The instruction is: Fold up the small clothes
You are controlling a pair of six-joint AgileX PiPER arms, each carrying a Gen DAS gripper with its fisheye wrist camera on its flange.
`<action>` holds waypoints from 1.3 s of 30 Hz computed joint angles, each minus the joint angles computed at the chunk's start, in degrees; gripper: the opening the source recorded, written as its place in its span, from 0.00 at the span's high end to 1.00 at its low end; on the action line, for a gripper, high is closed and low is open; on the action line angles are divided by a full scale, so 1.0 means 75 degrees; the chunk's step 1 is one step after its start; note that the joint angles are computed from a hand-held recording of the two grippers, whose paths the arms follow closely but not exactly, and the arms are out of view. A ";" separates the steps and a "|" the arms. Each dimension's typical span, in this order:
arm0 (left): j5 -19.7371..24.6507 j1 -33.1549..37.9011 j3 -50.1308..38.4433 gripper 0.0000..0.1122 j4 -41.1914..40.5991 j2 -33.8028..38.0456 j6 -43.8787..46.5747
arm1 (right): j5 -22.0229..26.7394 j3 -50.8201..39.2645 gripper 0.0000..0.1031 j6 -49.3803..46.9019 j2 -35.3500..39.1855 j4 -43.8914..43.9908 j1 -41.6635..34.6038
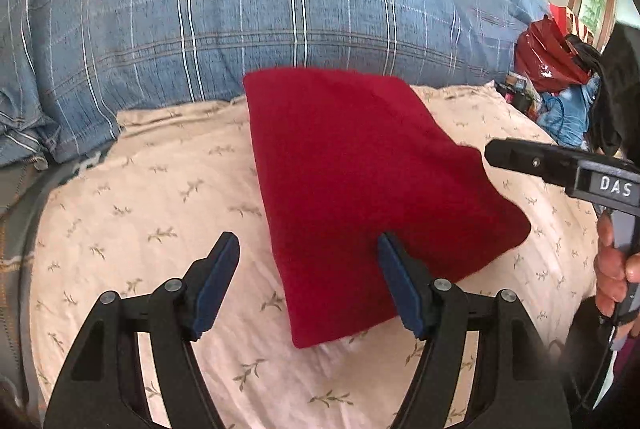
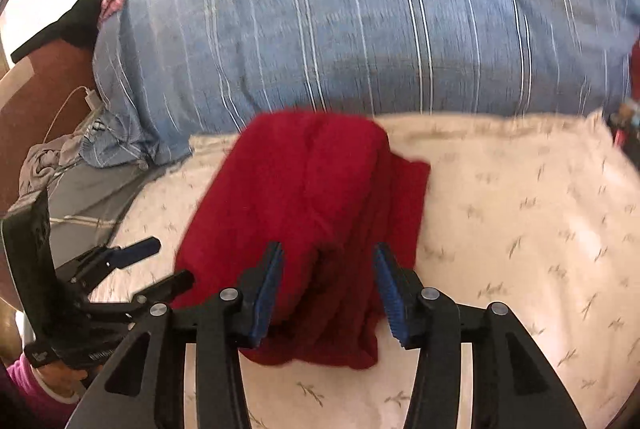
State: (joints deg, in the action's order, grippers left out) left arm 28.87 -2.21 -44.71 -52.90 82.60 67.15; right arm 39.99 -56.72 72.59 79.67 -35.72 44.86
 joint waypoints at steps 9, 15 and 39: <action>-0.0562 -0.0502 -0.0206 0.34 0.0257 0.0397 -0.0695 | 0.0217 -0.0528 0.56 0.0121 0.1199 -0.0044 -0.0002; -0.0742 -0.0649 -0.0123 0.31 0.0018 0.0542 -0.0466 | -0.0159 0.0278 0.58 0.1615 0.1089 -0.1024 0.0317; -0.0668 -0.0652 -0.0130 0.29 0.0290 0.0531 -0.0799 | -0.0323 0.0235 0.78 0.2041 0.0922 -0.1033 0.0226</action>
State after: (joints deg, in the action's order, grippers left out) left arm 23.85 -7.11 -45.69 -50.72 86.59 61.15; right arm 37.56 -54.96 87.89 86.58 -43.47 46.55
